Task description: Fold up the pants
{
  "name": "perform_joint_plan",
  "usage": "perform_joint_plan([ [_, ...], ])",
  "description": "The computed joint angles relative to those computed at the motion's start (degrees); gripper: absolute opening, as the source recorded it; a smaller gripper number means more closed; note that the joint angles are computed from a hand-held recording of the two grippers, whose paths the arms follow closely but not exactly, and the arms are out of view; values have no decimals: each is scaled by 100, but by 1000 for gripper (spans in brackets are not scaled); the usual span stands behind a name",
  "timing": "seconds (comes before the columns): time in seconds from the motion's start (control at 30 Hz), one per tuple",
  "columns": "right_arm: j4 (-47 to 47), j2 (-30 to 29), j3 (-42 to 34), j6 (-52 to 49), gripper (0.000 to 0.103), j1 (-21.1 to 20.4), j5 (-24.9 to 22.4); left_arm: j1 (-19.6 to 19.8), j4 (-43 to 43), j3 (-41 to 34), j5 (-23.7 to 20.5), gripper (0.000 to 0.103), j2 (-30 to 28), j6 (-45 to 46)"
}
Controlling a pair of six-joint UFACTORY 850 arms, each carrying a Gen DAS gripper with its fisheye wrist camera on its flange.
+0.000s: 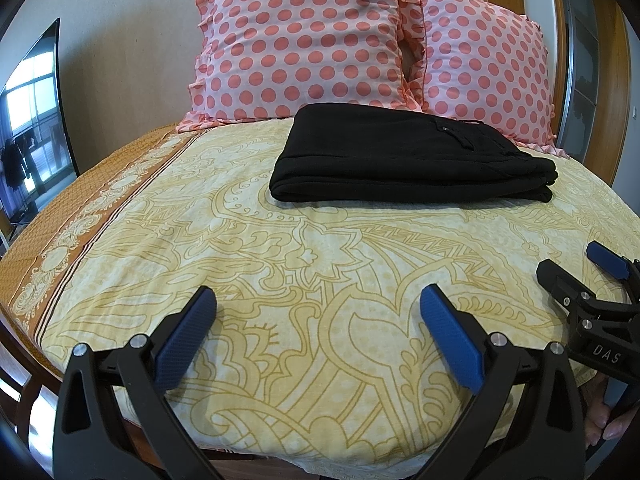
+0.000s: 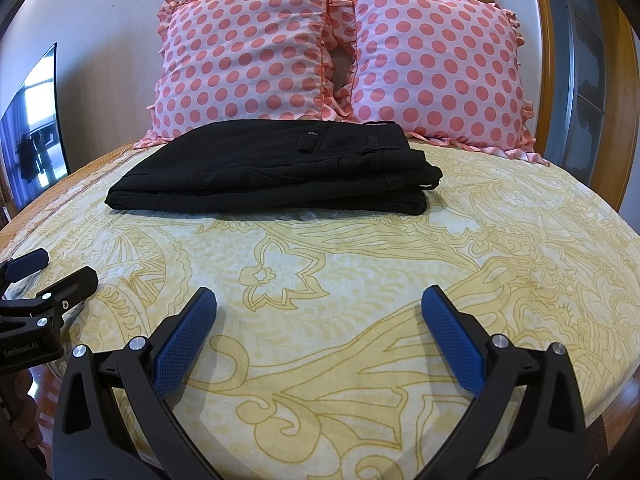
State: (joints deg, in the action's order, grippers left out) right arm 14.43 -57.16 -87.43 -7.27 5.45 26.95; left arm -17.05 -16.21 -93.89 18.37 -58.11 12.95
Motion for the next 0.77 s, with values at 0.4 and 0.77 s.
perform_joint_plan([
  [0.4,-12,-1,-3,9,102,-1,-1,-10,24,7,84,101,-10,-46],
  [0.77,-27,-1,4,18,102,-3,6,-23,-30,4,72,101,-15,-6],
])
